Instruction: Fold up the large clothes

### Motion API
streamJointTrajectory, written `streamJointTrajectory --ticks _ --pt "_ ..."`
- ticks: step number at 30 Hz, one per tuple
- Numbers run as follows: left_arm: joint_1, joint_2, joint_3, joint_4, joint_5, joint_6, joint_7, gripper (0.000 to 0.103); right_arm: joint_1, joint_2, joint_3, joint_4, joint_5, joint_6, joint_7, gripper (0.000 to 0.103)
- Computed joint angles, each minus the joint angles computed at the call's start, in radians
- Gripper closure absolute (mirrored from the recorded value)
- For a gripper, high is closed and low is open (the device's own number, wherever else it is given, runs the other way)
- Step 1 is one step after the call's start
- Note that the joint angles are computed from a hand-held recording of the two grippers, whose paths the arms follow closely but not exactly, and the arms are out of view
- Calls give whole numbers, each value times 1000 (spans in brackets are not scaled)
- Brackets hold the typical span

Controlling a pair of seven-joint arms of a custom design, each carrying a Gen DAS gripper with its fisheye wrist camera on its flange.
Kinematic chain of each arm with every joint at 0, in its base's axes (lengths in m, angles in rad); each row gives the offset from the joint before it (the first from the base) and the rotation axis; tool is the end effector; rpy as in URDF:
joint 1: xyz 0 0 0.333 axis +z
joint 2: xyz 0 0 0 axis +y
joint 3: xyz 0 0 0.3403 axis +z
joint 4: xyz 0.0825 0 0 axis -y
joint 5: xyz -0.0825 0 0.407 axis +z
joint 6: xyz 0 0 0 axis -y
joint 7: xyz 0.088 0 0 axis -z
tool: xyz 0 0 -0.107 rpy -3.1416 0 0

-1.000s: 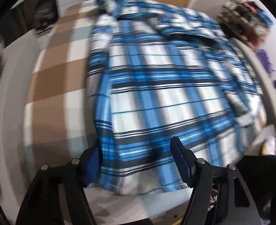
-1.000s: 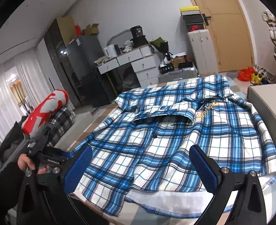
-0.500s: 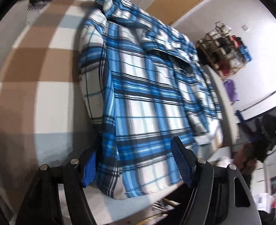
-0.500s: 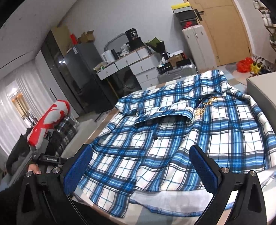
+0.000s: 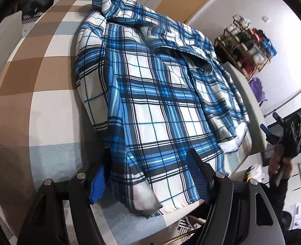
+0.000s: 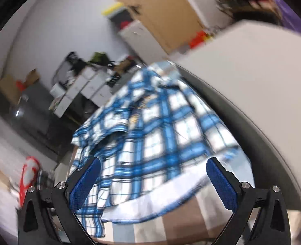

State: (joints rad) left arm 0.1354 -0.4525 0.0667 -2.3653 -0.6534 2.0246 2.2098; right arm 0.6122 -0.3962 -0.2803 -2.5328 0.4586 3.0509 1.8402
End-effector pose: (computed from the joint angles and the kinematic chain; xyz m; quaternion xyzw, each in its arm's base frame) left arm 0.4374 0.0568 0.5316 0.6087 -0.7288 0.3070 0.0641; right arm 0.4593 0.1110 0.5165 -0.4926 0.7484 -0.0429 0.4419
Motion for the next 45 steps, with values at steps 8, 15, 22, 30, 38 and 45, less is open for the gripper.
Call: streamJointTrajectory --ticks 8,15,22,30,38,45 --pt "11 25 15 15 -30 -20 -11 36 -8 50 -30 37 121 -107 -61 0" --pt "16 22 3 12 -21 -1 -14 36 -292 113 213 70 -124 -173 149 0" --pt "9 19 2 9 -10 12 -11 36 -413 178 313 130 -436 -256 349 0" --pt "10 34 7 21 -26 1 0 36 -445 243 344 192 -698 -249 503 19" --pt "12 41 8 27 -37 -6 -5 36 -164 184 145 94 -255 47 -64 62" --pt "13 44 9 28 -43 -8 3 36 49 139 -28 80 -83 50 -280 60"
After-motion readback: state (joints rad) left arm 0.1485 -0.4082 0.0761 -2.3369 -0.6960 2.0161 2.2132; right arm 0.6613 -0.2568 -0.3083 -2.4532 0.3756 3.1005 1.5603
